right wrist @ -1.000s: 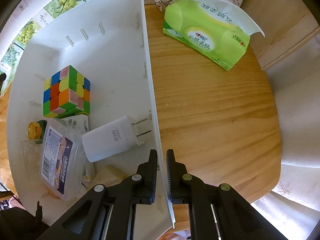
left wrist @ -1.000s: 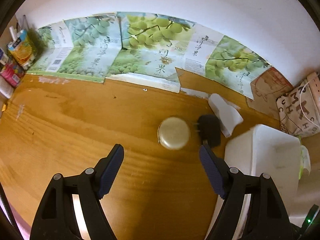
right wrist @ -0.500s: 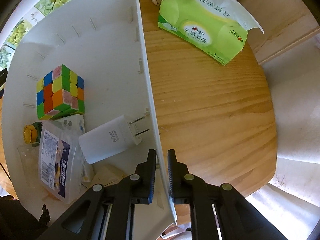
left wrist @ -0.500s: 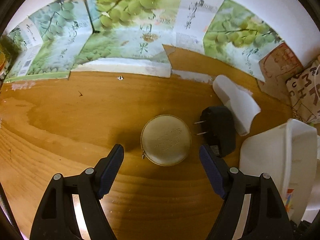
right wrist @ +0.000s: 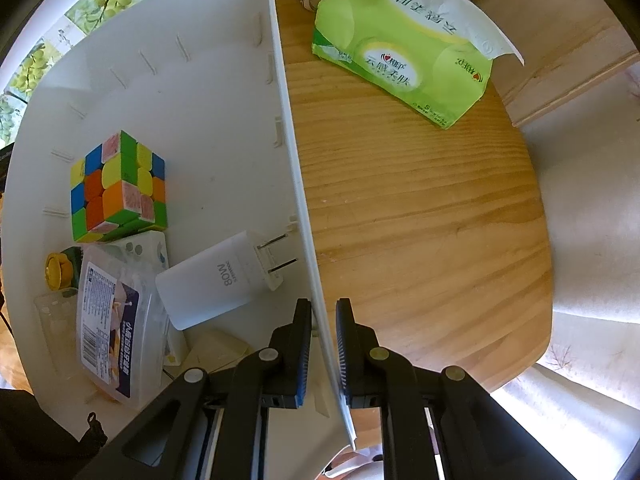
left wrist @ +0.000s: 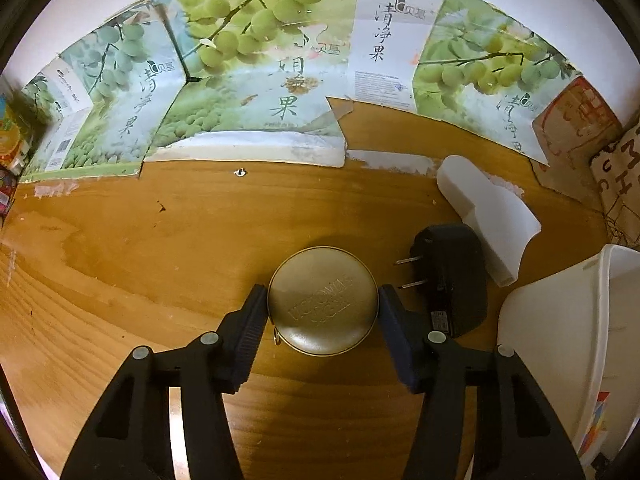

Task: Organize rigid objects
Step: 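Carry the beige compact case into the tray and release it with the left tool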

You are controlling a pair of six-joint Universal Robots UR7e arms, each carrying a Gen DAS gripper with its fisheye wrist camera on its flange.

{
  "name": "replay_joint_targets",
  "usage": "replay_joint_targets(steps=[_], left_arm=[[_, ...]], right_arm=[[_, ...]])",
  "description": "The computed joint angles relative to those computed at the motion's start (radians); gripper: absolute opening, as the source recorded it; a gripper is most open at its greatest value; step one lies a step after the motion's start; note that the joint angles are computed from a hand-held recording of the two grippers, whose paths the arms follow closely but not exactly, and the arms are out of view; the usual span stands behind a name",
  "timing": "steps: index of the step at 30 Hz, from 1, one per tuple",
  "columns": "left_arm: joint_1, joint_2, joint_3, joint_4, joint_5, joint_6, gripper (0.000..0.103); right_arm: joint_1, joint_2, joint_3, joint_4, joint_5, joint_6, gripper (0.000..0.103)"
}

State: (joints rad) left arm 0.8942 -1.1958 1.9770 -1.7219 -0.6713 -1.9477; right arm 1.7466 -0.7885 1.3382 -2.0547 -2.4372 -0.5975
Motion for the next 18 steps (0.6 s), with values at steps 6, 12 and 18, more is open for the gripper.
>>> replay_joint_targets(steps=[6, 12, 18], left_arm=[[-0.057, -0.015, -0.001, 0.058, -0.005, -0.051, 0.059], [-0.160, -0.008, -0.061, 0.333, 0.057, -0.252, 0.059], [-0.260, 0.034, -0.131, 0.517, 0.159, -0.349, 0.059]], right_arm=[[-0.006, -0.017, 0.018, -0.025, 0.021, -0.021, 0.013], [-0.013, -0.034, 0.037, -0.051, 0.039, -0.045, 0.012], [-0.017, -0.056, 0.066, -0.098, 0.063, -0.104, 0.011]])
